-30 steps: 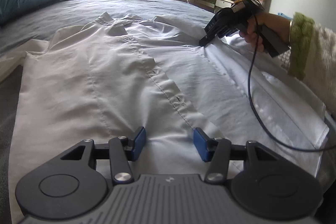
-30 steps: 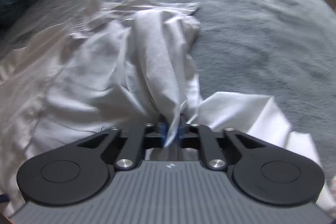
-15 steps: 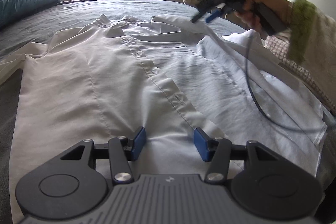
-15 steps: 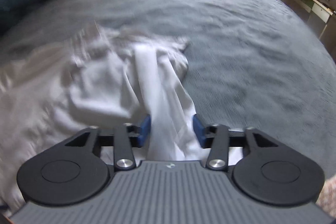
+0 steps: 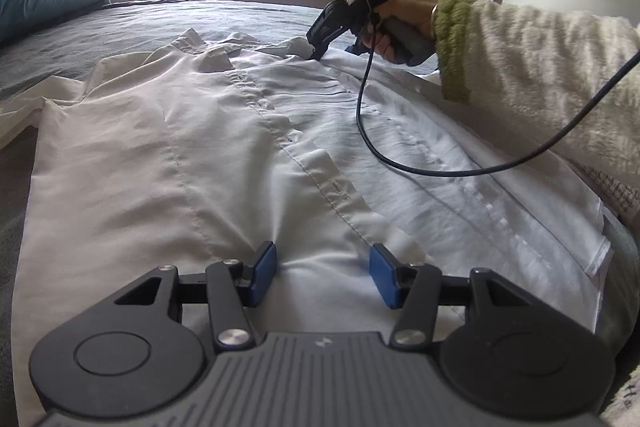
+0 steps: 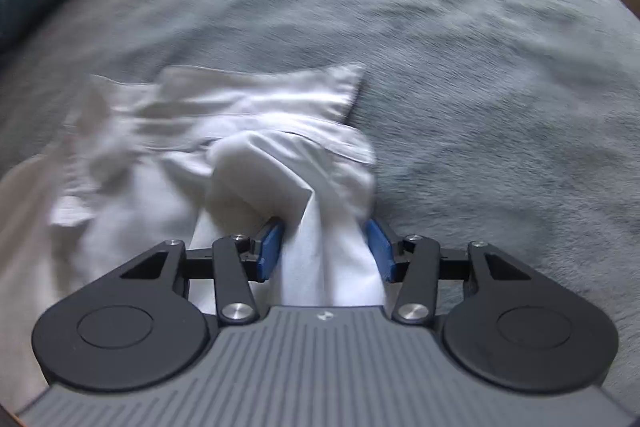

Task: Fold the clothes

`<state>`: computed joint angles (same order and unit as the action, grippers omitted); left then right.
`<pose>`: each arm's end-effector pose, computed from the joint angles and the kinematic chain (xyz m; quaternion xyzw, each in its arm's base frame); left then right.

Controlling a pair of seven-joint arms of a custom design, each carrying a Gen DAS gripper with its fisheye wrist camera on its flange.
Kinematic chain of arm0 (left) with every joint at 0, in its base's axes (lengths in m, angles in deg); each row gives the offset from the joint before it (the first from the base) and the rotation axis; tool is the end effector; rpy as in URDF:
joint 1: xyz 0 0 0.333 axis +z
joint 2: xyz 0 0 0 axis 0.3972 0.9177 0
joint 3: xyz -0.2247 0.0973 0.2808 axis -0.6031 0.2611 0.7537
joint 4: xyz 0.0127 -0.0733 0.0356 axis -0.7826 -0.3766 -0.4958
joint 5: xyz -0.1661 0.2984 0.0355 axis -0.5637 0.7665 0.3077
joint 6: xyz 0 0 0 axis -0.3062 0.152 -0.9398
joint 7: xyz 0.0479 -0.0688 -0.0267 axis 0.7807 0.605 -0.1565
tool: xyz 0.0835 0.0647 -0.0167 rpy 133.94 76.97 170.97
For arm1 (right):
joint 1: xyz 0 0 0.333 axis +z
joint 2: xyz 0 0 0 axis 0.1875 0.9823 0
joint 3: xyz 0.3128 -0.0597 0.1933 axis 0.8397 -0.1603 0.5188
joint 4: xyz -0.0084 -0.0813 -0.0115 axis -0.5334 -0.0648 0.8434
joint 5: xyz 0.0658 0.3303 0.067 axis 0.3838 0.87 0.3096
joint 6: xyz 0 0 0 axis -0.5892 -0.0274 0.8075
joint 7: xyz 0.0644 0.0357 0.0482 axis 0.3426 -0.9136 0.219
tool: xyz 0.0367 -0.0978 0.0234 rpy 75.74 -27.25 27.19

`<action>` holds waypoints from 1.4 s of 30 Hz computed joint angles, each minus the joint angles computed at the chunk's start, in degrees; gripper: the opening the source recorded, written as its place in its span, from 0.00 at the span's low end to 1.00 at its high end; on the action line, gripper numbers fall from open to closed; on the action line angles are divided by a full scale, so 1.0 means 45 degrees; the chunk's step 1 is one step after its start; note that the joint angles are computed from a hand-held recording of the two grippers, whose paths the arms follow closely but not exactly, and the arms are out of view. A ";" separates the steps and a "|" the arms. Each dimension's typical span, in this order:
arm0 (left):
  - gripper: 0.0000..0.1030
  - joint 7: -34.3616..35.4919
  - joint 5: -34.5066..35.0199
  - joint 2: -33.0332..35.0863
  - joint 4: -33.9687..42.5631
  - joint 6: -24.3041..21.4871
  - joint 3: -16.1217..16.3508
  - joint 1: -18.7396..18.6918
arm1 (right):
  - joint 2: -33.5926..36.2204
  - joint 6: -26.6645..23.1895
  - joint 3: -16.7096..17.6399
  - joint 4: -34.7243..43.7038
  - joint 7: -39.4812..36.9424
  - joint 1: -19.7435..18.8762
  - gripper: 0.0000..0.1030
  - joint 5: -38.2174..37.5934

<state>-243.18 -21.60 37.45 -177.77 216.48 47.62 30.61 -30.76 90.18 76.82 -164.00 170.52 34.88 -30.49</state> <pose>0.4435 0.0165 0.4325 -0.2933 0.8491 -0.4371 0.0449 0.6466 0.2532 0.4482 -0.4876 0.8226 -0.2260 0.1860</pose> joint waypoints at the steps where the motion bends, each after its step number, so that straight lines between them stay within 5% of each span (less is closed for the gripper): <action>1: 0.52 0.0018 0.0001 0.0013 0.0011 -0.0018 0.0008 0.0008 | 0.0068 -0.0154 -0.0072 0.0048 0.0056 0.0024 0.42 -0.0038; 13: 0.52 -0.0146 0.0112 0.0041 0.0044 -0.0172 0.0036 0.0072 | -0.0191 -0.1858 -0.0041 0.0335 0.0024 0.0230 0.51 -0.0712; 19: 0.54 -0.0858 0.0427 0.0149 0.0270 -0.0411 0.0038 0.0127 | -0.3028 -0.2342 0.0654 -0.1607 0.0117 0.0565 0.60 -0.1352; 23: 0.54 -0.1770 0.0398 -0.0006 0.0334 -0.0247 -0.0018 0.0096 | -0.5815 -0.2952 0.1833 -0.3466 0.1443 0.1092 0.67 -0.2422; 28: 0.53 -0.1172 -0.0691 -0.1095 -0.0332 0.0131 0.0033 -0.0104 | -0.8533 -0.4531 0.4633 -0.5859 0.5408 0.2011 0.74 -0.4003; 33: 0.54 -0.0821 -0.0150 -0.2547 -0.1245 -0.0188 0.0021 -0.0529 | -0.9092 -0.6582 0.6924 -0.7665 1.0027 0.3284 0.73 -0.3744; 35: 0.54 -0.0898 0.0165 -0.3079 -0.1684 -0.0284 -0.0047 -0.0781 | -0.9024 -0.7261 0.7375 -0.8369 1.2557 0.3771 0.72 -0.3227; 39: 0.54 -0.0829 0.0627 -0.4095 -0.2620 -0.0411 -0.0203 -0.1360 | -0.9233 -0.6540 0.7890 -1.0360 1.9275 0.4470 0.71 -0.3417; 42: 0.54 -0.0487 0.0892 -0.4647 -0.3288 -0.0246 -0.0335 -0.1714 | -0.8650 -0.6759 0.8209 -1.0808 2.2651 0.4833 0.70 -0.4221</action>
<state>-245.37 -17.59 16.54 -192.57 215.37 46.11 22.90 -69.69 59.77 113.76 -212.63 272.45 56.63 -49.49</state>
